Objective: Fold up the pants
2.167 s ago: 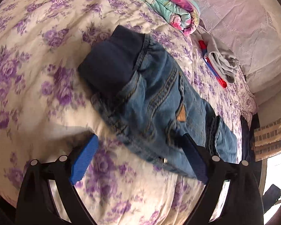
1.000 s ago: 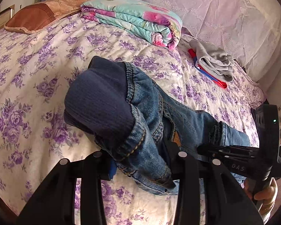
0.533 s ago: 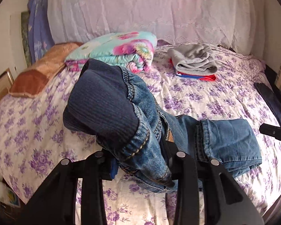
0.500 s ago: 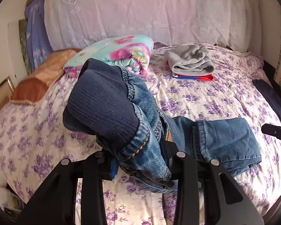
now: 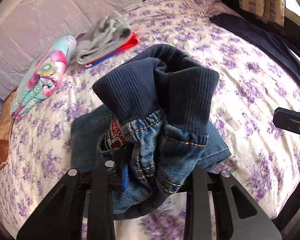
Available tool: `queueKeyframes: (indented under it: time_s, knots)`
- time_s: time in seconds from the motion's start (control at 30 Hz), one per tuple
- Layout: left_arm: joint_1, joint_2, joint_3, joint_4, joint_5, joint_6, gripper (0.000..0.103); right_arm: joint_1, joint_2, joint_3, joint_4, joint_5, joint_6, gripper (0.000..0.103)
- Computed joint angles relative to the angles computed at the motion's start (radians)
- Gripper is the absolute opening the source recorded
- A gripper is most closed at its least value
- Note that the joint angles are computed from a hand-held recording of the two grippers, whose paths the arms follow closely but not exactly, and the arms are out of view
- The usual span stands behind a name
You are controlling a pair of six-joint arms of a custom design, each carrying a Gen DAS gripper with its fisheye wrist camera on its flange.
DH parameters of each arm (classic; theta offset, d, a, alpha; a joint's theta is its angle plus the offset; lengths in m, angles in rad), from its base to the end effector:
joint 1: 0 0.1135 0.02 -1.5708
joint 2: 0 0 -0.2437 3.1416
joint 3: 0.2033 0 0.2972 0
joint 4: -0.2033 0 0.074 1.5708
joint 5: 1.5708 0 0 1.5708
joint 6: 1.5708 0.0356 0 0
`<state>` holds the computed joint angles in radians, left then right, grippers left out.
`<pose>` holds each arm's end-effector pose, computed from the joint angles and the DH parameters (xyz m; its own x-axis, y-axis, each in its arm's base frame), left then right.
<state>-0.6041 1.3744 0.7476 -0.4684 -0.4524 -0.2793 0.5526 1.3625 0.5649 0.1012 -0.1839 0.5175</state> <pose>0.2491 -0.1530 0.1361 -0.7987 0.2500 -0.5473 0.1310 0.9600 0.2473 0.2515 0.1627 0.1156 -0.7889 0.0849 -0.6087 -0.2821 0.8298 0.4815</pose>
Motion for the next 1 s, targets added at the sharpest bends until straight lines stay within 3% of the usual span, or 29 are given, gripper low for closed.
queueKeyframes:
  time_s: [0.07,0.1,0.13,0.3,0.47,0.5,0.53,0.63,0.7,0.87,1.0]
  knots:
    - [-0.036,0.041,0.014,0.012,-0.043,-0.026,0.038,0.008,0.021,0.005,0.008,-0.005,-0.005,0.029]
    - [-0.038,0.023,0.011,0.017,0.002,-0.019,0.064,0.013,0.028,0.008,0.007,-0.003,-0.007,0.029]
    - [-0.029,-0.018,-0.006,0.023,0.07,-0.007,0.082,0.015,0.037,0.013,0.007,0.0,-0.009,0.029]
    - [-0.005,-0.3,-0.107,-0.011,0.246,0.034,0.091,0.001,0.083,0.05,-0.014,-0.004,0.0,0.03]
    - [0.176,-0.601,-0.199,-0.119,0.306,0.04,0.091,0.046,0.009,0.1,-0.048,-0.021,-0.039,0.03]
    - [0.24,-0.64,-0.215,-0.132,0.337,0.046,0.089,0.068,0.009,0.128,-0.062,-0.029,-0.054,0.03]
    - [0.305,-0.666,-0.23,-0.142,0.374,0.053,0.079,0.094,0.019,0.165,-0.08,-0.029,-0.07,0.03]
    - [0.505,-0.638,-0.237,-0.154,0.554,0.103,0.054,0.182,0.089,0.296,-0.134,-0.019,-0.126,0.03]
    - [0.584,-0.594,-0.245,-0.141,0.666,0.124,0.045,0.229,0.147,0.377,-0.158,-0.016,-0.159,0.03]
    - [0.61,-0.497,-0.279,-0.062,0.824,0.138,0.04,0.271,0.299,0.524,-0.254,0.132,-0.183,0.027]
    - [0.575,-0.29,-0.263,0.071,0.819,0.136,0.04,0.193,0.426,0.545,-0.28,0.103,-0.119,0.02]
